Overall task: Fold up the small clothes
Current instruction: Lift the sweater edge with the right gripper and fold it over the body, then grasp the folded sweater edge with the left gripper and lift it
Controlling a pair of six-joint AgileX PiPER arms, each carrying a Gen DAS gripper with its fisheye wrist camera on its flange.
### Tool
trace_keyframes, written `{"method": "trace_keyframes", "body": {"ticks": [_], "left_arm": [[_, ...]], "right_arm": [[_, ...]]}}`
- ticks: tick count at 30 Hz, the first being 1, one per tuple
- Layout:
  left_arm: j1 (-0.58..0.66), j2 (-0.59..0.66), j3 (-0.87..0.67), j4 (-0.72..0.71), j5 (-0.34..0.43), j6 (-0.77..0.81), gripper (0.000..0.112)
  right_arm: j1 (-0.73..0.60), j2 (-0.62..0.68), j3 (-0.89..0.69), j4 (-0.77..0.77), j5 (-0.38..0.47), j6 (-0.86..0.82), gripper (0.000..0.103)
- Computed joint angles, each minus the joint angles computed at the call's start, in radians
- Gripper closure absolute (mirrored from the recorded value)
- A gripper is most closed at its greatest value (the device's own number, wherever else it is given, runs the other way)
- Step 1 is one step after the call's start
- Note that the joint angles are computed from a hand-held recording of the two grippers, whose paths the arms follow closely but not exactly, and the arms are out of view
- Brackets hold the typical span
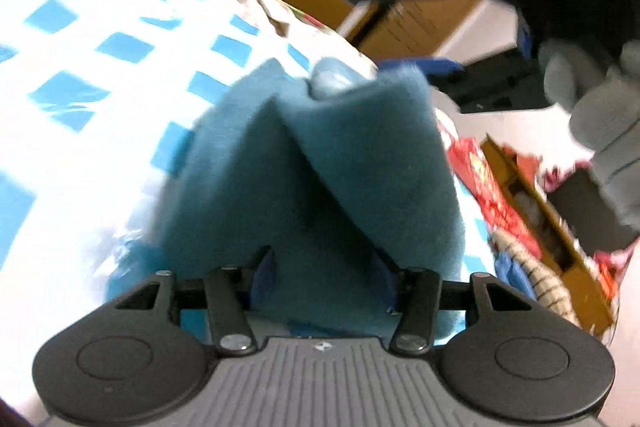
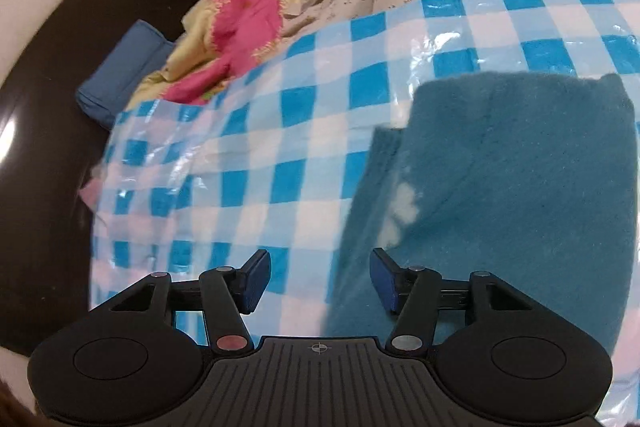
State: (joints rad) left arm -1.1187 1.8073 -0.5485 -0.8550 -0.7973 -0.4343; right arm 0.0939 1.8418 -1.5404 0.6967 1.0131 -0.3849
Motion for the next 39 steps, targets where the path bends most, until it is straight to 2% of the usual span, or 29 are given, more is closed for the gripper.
{"method": "trace_keyframes", "body": {"ticks": [3, 8, 10, 15, 18, 21, 25, 29, 32, 34, 39], "left_arm": [[-0.078, -0.027, 0.012, -0.152, -0.073, 0.039, 0.044], [-0.140, -0.088, -0.003, -0.303, -0.216, 0.193, 0.040], [-0.151, -0.108, -0.015, -0.324, -0.255, 0.266, 0.037], [-0.069, -0.103, -0.137, -0.332, -0.188, 0.547, 0.036], [-0.023, -0.077, -0.184, -0.279, -0.124, 0.560, 0.036], [0.029, -0.020, -0.269, -0.353, -0.017, 0.678, 0.039], [0.035, 0.033, -0.270, -0.366, 0.049, 0.652, 0.045], [0.001, 0.053, -0.262, -0.381, 0.036, 0.668, 0.046], [0.009, 0.055, -0.250, -0.348, 0.030, 0.637, 0.046], [-0.023, 0.052, -0.244, -0.382, -0.001, 0.661, 0.046], [-0.067, 0.047, -0.227, -0.406, -0.069, 0.654, 0.044]], "right_arm": [[0.022, -0.082, 0.055, -0.102, -0.130, -0.048, 0.047], [0.061, -0.060, -0.010, -0.294, -0.128, 0.004, 0.043], [0.068, -0.011, -0.074, -0.334, -0.094, 0.040, 0.043], [0.107, 0.075, -0.180, -0.433, -0.056, 0.097, 0.042], [0.128, 0.118, -0.247, -0.480, -0.036, 0.104, 0.042], [0.159, 0.179, -0.336, -0.542, 0.008, 0.135, 0.039], [0.196, 0.276, -0.458, -0.614, 0.078, 0.199, 0.035], [0.255, 0.348, -0.530, -0.741, 0.120, 0.257, 0.035], [0.308, 0.372, -0.523, -0.859, 0.112, 0.284, 0.033], [0.335, 0.406, -0.546, -0.927, 0.128, 0.301, 0.032], [0.335, 0.461, -0.653, -0.917, 0.205, 0.321, 0.028]]}}
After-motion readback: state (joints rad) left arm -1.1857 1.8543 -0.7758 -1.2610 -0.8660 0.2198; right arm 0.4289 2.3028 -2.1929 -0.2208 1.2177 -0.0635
